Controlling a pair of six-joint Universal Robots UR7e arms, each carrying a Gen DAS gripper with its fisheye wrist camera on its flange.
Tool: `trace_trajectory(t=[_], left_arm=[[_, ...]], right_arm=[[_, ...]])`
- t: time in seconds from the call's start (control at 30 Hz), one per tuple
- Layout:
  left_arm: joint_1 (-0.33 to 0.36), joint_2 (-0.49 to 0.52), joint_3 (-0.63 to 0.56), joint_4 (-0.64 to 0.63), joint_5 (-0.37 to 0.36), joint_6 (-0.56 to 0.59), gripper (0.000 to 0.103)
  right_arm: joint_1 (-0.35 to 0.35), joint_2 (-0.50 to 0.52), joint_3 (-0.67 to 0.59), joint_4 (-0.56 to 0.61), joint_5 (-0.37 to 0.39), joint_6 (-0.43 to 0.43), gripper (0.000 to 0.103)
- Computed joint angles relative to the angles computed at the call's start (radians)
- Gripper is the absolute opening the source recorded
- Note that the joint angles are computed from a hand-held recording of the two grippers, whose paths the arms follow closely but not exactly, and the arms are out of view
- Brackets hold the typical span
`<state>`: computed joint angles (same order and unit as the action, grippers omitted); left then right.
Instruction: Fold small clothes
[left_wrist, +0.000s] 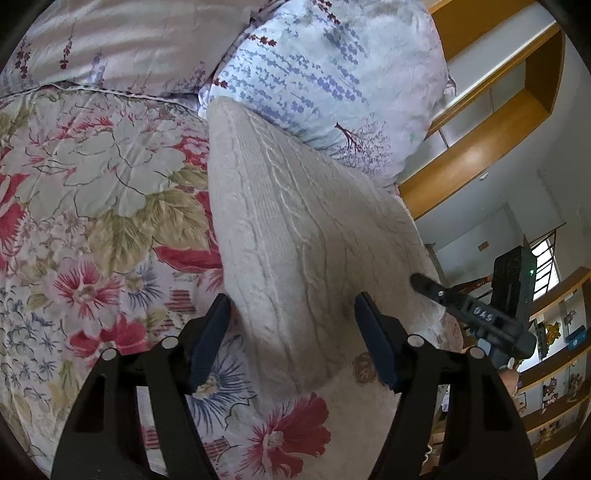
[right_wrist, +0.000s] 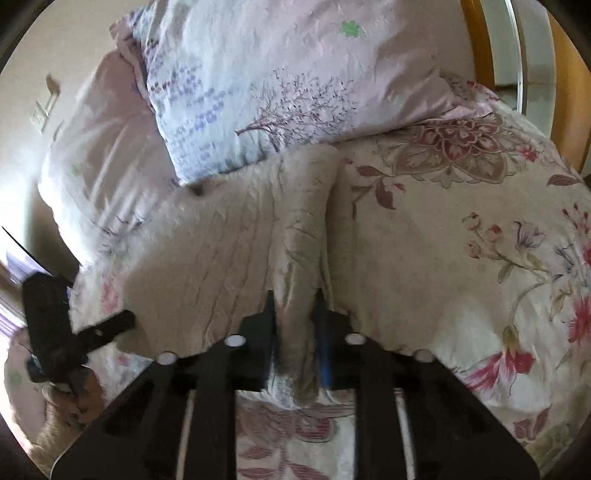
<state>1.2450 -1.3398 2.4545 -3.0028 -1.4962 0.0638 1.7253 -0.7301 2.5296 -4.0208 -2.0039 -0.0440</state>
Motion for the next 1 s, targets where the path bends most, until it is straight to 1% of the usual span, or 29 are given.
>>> trace_trajectory(t=[0.03, 0.1, 0.17, 0.23, 0.27, 0.3, 0.33, 0.37, 0.4, 0.43, 0.5, 0.53, 0.57, 0.6, 0.63, 0.67, 0.7, 0.77, 0.83, 0.87, 0.9, 0.93, 0.97, 1.0], left_arm=[[-0.005, -0.002, 0.005, -0.001, 0.005, -0.003, 0.069], [-0.010, -0.004, 0.009, -0.004, 0.008, -0.004, 0.069], [-0.013, -0.014, 0.014, -0.005, 0.009, -0.002, 0.069], [-0.013, -0.021, 0.016, -0.004, 0.011, -0.001, 0.069], [-0.011, -0.021, 0.014, -0.003, 0.010, -0.001, 0.069], [-0.008, -0.023, 0.014, 0.000, 0.008, 0.000, 0.069], [-0.006, -0.022, 0.013, 0.001, 0.007, -0.002, 0.069], [-0.004, -0.020, 0.012, 0.004, 0.005, -0.005, 0.069], [0.000, -0.026, 0.014, 0.010, 0.001, -0.003, 0.069], [0.002, -0.027, 0.014, 0.014, -0.002, -0.002, 0.069], [0.007, -0.028, 0.014, 0.019, -0.005, -0.002, 0.069], [0.008, -0.028, 0.012, 0.021, -0.009, -0.005, 0.069], [0.011, -0.024, 0.007, 0.022, -0.015, -0.010, 0.069], [0.013, -0.021, 0.003, 0.022, -0.018, -0.015, 0.069], [0.010, -0.013, -0.002, 0.017, -0.015, -0.021, 0.069], [0.009, -0.010, -0.004, 0.013, -0.013, -0.024, 0.069], [0.008, -0.006, -0.005, 0.011, -0.010, -0.026, 0.069], [0.008, 0.001, -0.010, 0.014, -0.008, -0.029, 0.069], [0.011, 0.008, -0.014, 0.017, -0.006, -0.030, 0.069], [0.013, 0.013, -0.018, 0.018, -0.007, -0.031, 0.069], [0.015, 0.015, -0.021, 0.021, -0.009, -0.031, 0.069], [0.018, 0.019, -0.024, 0.021, -0.012, -0.030, 0.069], [0.017, 0.022, -0.027, 0.020, -0.011, -0.028, 0.069], [0.017, 0.026, -0.030, 0.021, -0.011, -0.024, 0.069]], right_arm=[[0.004, 0.003, 0.005, -0.026, 0.001, 0.002, 0.013], [0.014, -0.006, 0.023, -0.096, 0.019, 0.010, 0.011], [0.037, -0.014, 0.029, -0.141, 0.002, -0.002, 0.011], [0.055, -0.017, 0.027, -0.134, -0.041, -0.021, 0.011], [0.054, -0.011, 0.024, -0.121, -0.066, -0.018, 0.011], [0.038, -0.003, 0.018, -0.081, -0.090, 0.000, 0.011], [0.016, 0.001, 0.017, -0.051, -0.088, 0.015, 0.011], [-0.011, 0.006, 0.020, -0.039, -0.061, 0.019, 0.012], [-0.030, 0.010, 0.031, -0.069, -0.019, 0.019, 0.012], [-0.034, -0.006, 0.038, -0.058, 0.000, 0.026, 0.013], [-0.039, -0.043, 0.049, -0.055, 0.042, 0.036, 0.020], [-0.035, -0.058, 0.046, -0.053, 0.042, 0.046, 0.030], [-0.036, -0.070, 0.040, -0.054, 0.047, 0.056, 0.045], [-0.050, -0.085, 0.031, -0.051, 0.073, 0.062, 0.051], [-0.064, -0.095, 0.017, -0.035, 0.096, 0.069, 0.054], [-0.079, -0.107, -0.003, -0.002, 0.107, 0.080, 0.054], [-0.102, -0.121, -0.035, 0.054, 0.123, 0.108, 0.054], [-0.132, -0.131, -0.079, 0.132, 0.150, 0.152, 0.054], [-0.146, -0.125, -0.134, 0.207, 0.144, 0.188, 0.054], [-0.149, -0.116, -0.162, 0.236, 0.143, 0.193, 0.051], [-0.150, -0.105, -0.171, 0.234, 0.151, 0.184, 0.042], [-0.146, -0.093, -0.186, 0.237, 0.152, 0.163, 0.015], [-0.137, -0.080, -0.194, 0.226, 0.145, 0.136, 0.010], [-0.114, -0.064, -0.194, 0.174, 0.121, 0.097, 0.010]])
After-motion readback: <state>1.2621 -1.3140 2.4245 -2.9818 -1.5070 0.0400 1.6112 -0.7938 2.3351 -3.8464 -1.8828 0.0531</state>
